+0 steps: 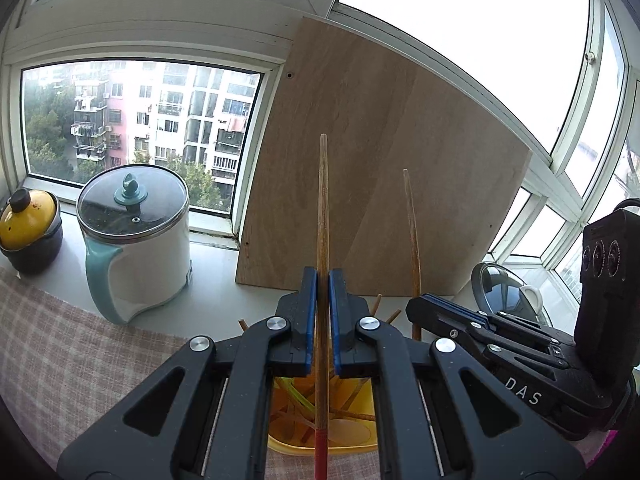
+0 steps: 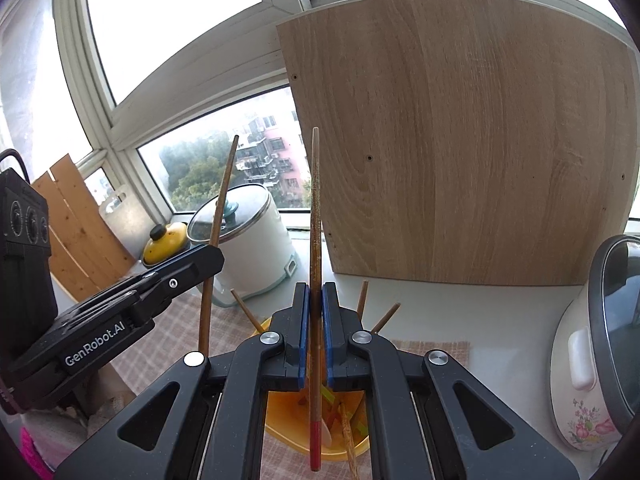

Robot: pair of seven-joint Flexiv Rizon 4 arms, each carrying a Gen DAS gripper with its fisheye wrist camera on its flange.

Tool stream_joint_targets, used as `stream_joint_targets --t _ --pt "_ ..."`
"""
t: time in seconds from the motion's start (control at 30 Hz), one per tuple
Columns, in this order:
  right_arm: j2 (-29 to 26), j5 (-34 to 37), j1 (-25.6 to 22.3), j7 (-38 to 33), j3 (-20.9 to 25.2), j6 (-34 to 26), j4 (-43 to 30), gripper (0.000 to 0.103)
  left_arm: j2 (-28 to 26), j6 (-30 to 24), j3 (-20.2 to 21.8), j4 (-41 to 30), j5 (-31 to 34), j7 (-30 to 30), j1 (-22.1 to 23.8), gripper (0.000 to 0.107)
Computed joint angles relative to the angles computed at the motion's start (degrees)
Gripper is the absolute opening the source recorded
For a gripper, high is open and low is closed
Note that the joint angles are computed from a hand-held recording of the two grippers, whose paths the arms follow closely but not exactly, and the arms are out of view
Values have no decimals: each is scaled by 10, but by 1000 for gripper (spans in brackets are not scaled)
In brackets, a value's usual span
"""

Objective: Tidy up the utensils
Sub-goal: 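Lower both chopsticks into the yellow container and open both tools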

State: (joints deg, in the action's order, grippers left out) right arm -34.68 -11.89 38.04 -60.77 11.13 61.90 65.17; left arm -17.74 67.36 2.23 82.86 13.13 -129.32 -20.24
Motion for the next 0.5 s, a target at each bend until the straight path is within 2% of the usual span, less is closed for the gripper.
stream_joint_targets --t 0.2,0.5 --pt "-27 -15 2 2 -14 -10 -27 5 -28 -9 5 -30 2 -1 -1 4" --pt "-45 -9 -2 -3 -16 -19 -43 5 -47 -6 9 -31 -15 7 2 4"
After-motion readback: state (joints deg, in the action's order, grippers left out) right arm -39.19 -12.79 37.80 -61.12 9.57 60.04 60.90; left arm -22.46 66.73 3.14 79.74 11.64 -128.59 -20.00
